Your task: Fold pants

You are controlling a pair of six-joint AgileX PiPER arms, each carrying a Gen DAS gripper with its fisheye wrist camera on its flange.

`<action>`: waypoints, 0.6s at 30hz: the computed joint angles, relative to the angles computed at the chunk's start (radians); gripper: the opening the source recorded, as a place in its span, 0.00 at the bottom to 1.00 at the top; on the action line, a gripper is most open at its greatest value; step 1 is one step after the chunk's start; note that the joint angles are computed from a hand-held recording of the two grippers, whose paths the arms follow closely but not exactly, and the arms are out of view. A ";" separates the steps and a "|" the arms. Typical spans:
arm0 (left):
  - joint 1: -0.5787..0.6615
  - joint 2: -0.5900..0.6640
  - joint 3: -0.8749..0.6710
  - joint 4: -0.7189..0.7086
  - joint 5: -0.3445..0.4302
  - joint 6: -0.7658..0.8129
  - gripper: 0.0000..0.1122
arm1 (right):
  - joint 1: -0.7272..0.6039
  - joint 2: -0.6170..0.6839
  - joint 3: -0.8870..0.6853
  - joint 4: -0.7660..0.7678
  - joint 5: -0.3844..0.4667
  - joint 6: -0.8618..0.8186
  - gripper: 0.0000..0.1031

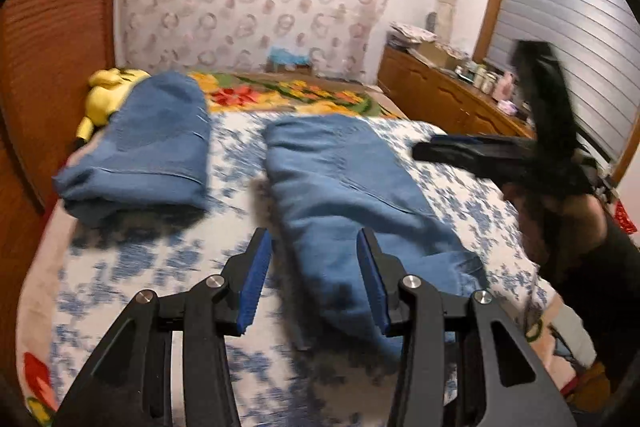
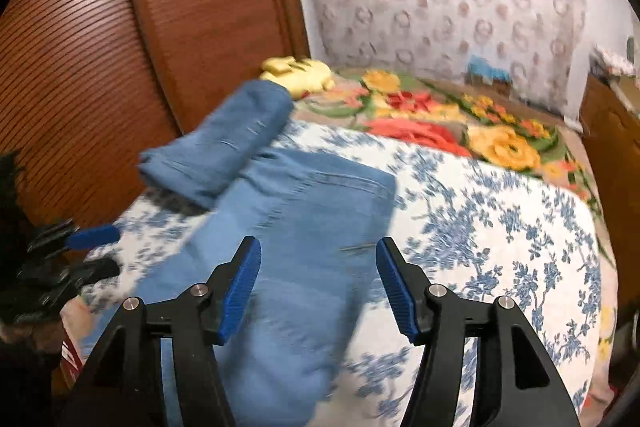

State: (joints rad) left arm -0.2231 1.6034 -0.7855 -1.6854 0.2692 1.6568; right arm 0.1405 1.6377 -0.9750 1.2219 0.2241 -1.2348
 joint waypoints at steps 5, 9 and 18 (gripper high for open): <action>-0.039 0.091 -0.032 0.124 -0.025 -0.128 0.40 | -0.028 0.176 -0.201 -0.138 0.089 0.176 0.60; -0.020 0.168 -0.055 0.207 0.007 -0.231 0.41 | -0.084 0.324 -0.351 -0.090 0.187 0.152 0.60; 0.011 0.185 -0.047 0.124 0.043 -0.172 0.54 | -0.106 0.485 -0.530 -0.183 0.290 0.249 0.60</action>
